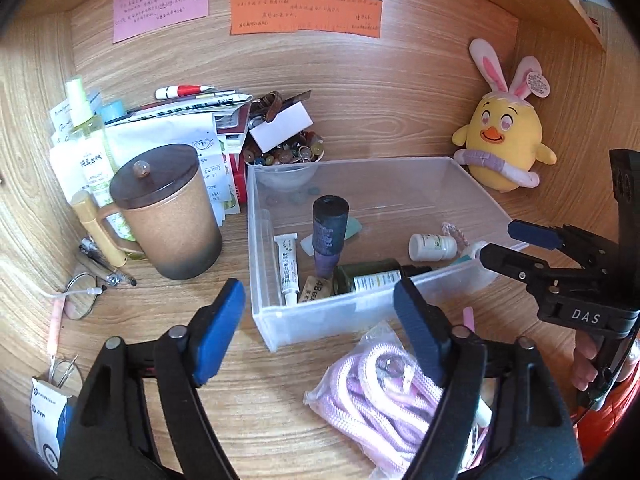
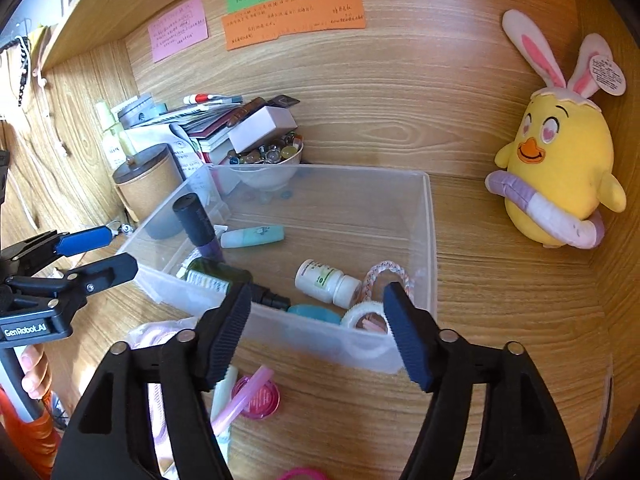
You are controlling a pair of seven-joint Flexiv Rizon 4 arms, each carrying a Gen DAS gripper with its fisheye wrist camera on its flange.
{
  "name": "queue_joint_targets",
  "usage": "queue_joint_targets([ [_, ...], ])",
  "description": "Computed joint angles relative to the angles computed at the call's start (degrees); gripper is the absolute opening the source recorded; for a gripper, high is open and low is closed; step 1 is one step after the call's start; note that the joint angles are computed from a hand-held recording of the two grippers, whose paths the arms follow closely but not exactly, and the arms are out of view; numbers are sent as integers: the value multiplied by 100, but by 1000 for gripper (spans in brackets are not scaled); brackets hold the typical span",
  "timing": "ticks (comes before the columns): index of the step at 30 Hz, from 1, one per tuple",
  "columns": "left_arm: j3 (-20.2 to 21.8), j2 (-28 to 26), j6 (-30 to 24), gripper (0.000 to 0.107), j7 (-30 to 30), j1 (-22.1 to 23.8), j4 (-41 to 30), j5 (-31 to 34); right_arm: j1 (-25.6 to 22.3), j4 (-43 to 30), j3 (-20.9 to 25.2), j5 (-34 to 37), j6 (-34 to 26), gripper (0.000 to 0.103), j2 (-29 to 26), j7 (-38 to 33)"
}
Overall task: Organize objects
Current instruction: 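Withdraw both grippers and grasp the pink toothbrush with the right gripper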
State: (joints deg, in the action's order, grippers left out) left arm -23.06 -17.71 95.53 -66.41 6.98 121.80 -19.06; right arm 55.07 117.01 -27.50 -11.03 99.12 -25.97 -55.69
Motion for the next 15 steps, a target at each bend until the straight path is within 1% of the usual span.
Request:
queue_joint_targets([
  [2,-172,96,53,87,20,166,164,-37,146,151,-105,36,72,69,81,-49],
  [4,-260,215,48,90,17,279,355,-58,682,345,-637,134,129,71,101,-98],
  [5,-295,263,36,91,26,320,438,-76,838,443,-743,176,125,71,150,-164],
  [7,-253,376,-18,93,31,319,631,-123,1027,578,-856,278,171,71,198,-276],
  [10,-164,527,-178,93,81,246,908,-315,1482,792,-1190,443,171,71,230,-458],
  [12,-389,639,-212,93,271,383,1170,-639,1518,878,-1098,533,167,71,282,-543],
  [15,-500,774,-150,93,439,353,1488,-990,1349,942,-732,608,174,71,347,-582],
])
